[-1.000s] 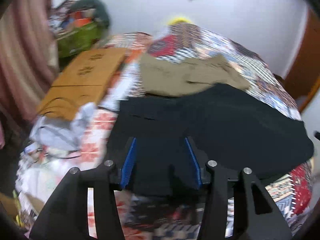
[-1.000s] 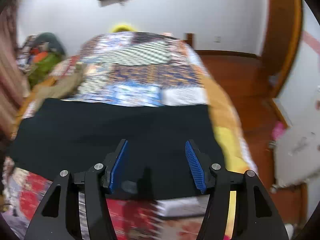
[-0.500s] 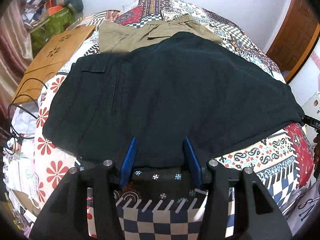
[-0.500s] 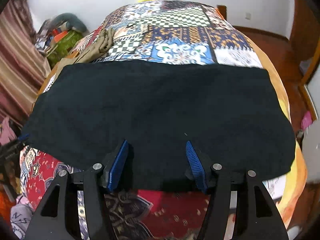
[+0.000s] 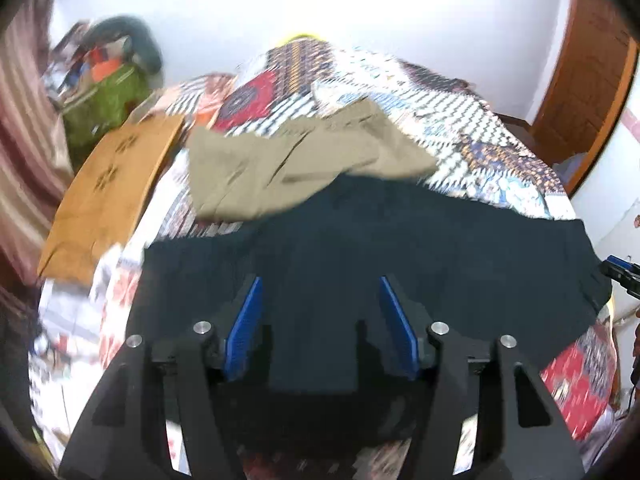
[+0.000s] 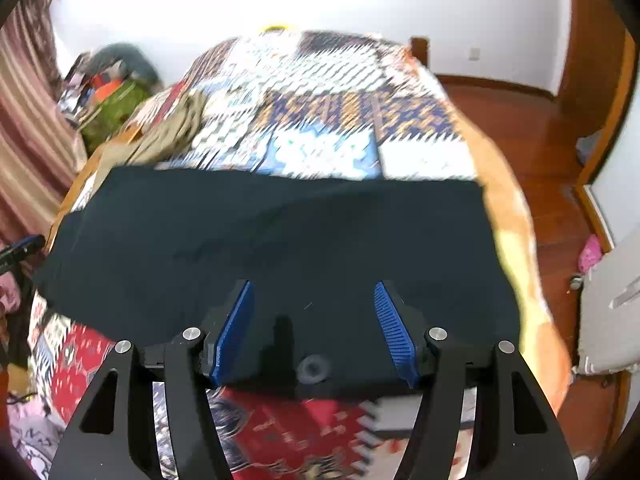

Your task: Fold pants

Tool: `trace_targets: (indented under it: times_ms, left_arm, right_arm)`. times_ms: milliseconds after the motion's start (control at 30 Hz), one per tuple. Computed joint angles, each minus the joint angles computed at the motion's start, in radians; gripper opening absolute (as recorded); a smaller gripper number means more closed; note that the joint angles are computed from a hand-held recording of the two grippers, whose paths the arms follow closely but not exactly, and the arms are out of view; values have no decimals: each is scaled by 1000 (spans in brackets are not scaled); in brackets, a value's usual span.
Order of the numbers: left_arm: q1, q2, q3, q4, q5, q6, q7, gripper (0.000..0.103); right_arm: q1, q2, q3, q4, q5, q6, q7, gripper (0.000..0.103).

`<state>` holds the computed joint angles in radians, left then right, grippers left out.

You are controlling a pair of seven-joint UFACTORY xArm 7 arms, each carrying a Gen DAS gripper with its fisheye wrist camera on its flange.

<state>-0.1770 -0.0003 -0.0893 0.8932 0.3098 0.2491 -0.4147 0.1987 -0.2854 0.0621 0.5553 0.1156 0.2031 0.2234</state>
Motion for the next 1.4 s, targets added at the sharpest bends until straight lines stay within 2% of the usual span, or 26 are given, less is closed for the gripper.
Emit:
trace_targets:
  times_ms: [67,133,267,367,500,700,900,1000,1133,1233,1333,1400]
  left_arm:
    - [-18,73,-15,93,-30,11,40,61]
    - [-40,140,-28,173,-76,26,84,64]
    - [-71,274,-81,334,-226,88,236,65]
    - [-130,375,-80,461,-232,164,286,65]
    - [-187,481,-99,599,-256,263,373,65]
    - [-296,616,-64,780,-217,395,414,65]
    - [-359,761,-18,1001,-174,498,416,66]
    - [-381,801,14,1066,-149,512,391,66]
    - [-394,854,50,1136,-111,526,366,66]
    - [-368,873,34,1174,-141,551,358,66]
    - [-359,825,39,1107,-137,501,340,66]
    - [-347,794,30,1064,-142,474,344,66]
  right_arm:
    - [-67,-16,31,-13,-60,-8,57,65]
    - [-97,-39,29,-34,-84,-5,87,65]
    - [-119,-111,-5,-104,-72,4,116,65]
    - [-126,-149,-28,-145,-53,14,128,65]
    - [-87,-151,-85,-164,-2,-6,88,65]
    - [66,-75,-198,-114,136,-55,-81,65]
    - [231,39,-293,-3,330,-60,-355,65]
    - [273,105,-313,65,436,-48,-478,65]
    - [277,177,-307,151,543,-21,-606,65]
    - [258,232,-285,222,599,25,-687,65]
    - [228,283,-249,279,626,79,-758,65]
    - [204,331,-229,317,576,120,-739,65]
